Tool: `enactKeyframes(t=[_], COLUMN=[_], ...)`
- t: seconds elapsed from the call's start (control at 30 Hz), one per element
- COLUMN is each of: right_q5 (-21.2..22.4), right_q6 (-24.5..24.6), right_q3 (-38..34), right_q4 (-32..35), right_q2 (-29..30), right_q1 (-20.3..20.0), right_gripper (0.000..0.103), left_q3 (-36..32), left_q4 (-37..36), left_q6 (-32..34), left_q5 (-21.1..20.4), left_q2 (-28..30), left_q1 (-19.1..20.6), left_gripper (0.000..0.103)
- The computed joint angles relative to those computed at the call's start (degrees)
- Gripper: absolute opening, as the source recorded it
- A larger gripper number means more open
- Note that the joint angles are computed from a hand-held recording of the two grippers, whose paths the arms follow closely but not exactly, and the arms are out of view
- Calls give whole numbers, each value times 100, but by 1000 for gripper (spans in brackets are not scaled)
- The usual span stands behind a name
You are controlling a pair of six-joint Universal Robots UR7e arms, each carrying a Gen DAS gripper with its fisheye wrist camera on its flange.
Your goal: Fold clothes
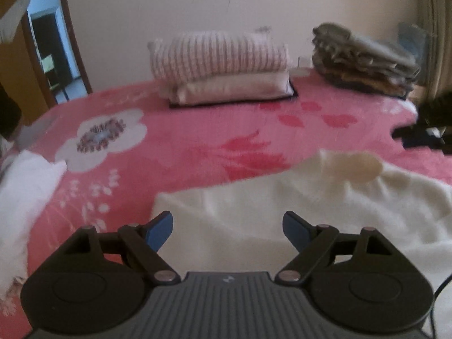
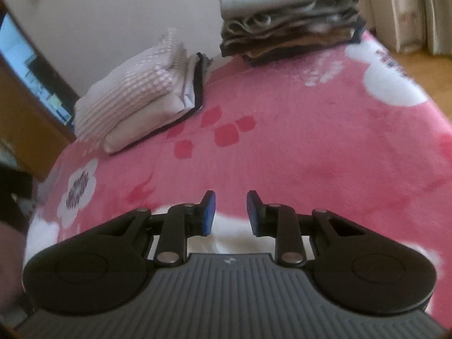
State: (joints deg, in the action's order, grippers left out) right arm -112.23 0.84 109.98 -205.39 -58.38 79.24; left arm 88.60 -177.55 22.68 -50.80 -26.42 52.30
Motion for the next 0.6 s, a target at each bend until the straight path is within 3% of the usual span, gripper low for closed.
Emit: enactKeyframes(t=[0.17, 0.27, 0.4, 0.6], right_q5=[150, 318, 928, 878], right_q6=[13, -8, -716, -1774], right_q3=[-696, -767, -295, -100], right_q4=[676, 1074, 793, 481], right_q2=[390, 466, 295, 305], right_q1=[-115, -197, -315, -262], right_gripper=[21, 12, 10, 9], left_q3=[-72, -319, -957, -2324], left_q4=[69, 104, 275, 822], left_q6=[-57, -89, -144, -228], left_q5=[-39, -117, -122, -151], left_q2=[56, 151, 477, 1237], left_q1=[128, 173, 173, 64], left_gripper=[85, 85, 85, 86])
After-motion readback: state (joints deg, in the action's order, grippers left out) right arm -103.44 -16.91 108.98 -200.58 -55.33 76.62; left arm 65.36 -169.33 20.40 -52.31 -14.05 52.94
